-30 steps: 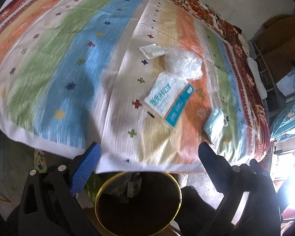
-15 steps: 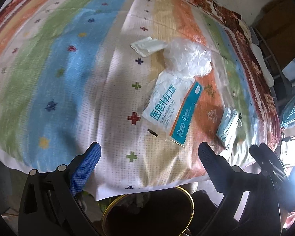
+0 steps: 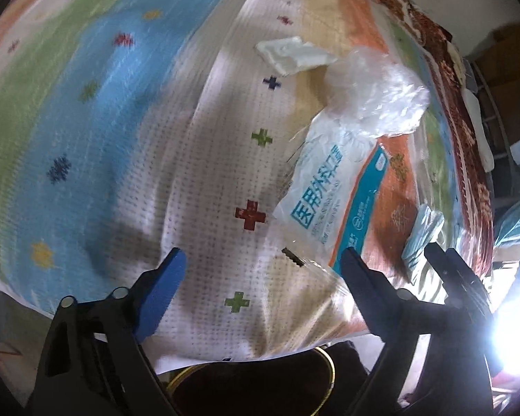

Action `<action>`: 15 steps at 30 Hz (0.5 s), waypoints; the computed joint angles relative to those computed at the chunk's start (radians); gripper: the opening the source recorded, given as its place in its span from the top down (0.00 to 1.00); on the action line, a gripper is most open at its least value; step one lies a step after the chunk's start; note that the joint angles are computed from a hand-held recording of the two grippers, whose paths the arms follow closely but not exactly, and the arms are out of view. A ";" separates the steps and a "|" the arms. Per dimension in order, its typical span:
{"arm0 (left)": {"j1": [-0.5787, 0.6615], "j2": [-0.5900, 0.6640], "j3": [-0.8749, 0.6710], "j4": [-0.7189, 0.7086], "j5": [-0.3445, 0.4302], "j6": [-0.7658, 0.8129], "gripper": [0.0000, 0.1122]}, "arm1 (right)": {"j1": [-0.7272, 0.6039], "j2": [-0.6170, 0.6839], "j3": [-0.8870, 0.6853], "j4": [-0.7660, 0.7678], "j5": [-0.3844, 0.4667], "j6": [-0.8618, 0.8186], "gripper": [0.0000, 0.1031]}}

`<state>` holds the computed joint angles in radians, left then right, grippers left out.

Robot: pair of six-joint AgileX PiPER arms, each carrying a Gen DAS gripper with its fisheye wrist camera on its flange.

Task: Collect trash
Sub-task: 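Close the right tool on the blue face mask while the left tool closes on the mask packet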

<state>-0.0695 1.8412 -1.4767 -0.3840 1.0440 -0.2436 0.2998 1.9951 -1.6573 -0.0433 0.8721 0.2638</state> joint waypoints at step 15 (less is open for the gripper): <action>-0.041 0.050 -0.070 -0.082 -0.040 0.082 0.95 | -0.026 0.084 -0.051 0.023 0.055 -0.008 0.75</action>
